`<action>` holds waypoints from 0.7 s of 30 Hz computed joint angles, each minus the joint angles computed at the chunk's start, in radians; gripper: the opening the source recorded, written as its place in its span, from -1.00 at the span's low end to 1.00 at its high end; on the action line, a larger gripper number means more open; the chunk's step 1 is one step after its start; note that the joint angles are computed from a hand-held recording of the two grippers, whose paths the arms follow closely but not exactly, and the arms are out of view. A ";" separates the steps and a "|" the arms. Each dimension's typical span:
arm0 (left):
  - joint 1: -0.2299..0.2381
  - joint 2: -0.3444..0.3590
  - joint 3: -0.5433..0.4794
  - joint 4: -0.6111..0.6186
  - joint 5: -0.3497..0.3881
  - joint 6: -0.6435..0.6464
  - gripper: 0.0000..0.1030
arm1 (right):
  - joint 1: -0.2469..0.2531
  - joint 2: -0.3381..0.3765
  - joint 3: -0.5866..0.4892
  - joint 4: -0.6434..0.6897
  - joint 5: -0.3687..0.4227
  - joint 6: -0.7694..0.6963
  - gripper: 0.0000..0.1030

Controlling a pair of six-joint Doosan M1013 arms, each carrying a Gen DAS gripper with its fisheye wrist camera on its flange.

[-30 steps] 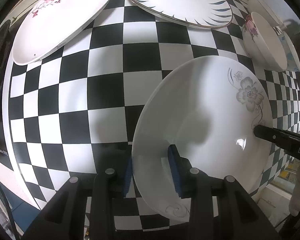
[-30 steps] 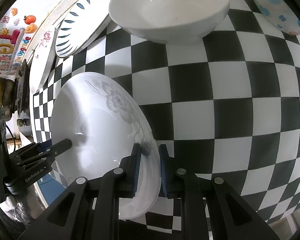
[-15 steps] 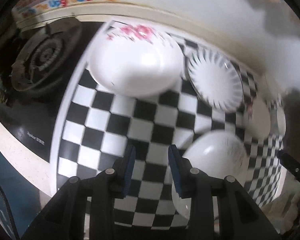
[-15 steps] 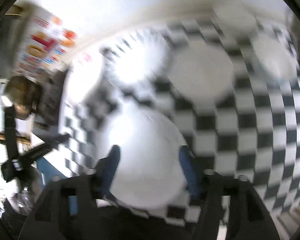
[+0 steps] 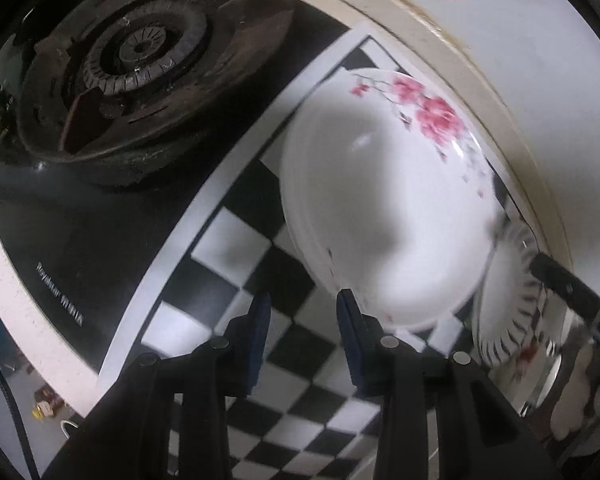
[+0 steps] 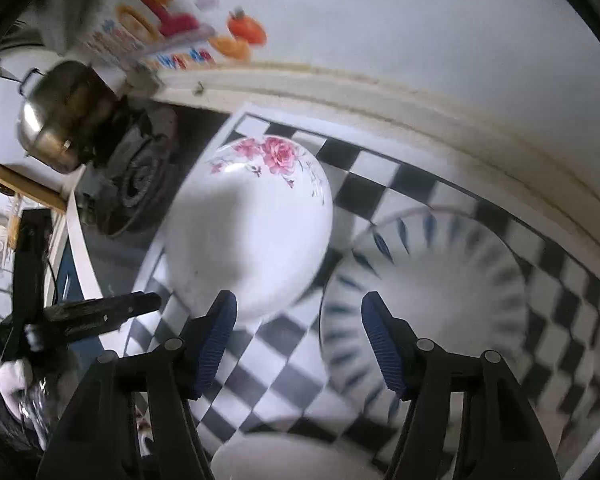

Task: Organize plates and bowls

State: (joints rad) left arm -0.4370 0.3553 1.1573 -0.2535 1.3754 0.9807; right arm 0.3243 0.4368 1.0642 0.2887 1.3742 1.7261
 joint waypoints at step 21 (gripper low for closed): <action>0.033 0.104 -0.084 -0.070 0.030 0.061 -0.60 | -0.042 0.307 -0.321 0.164 0.242 -0.005 -0.72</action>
State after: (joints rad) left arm -0.4037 0.4589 1.0732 -0.3234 1.4054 1.0418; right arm 0.2818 0.7436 0.7431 0.4525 1.6161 1.7211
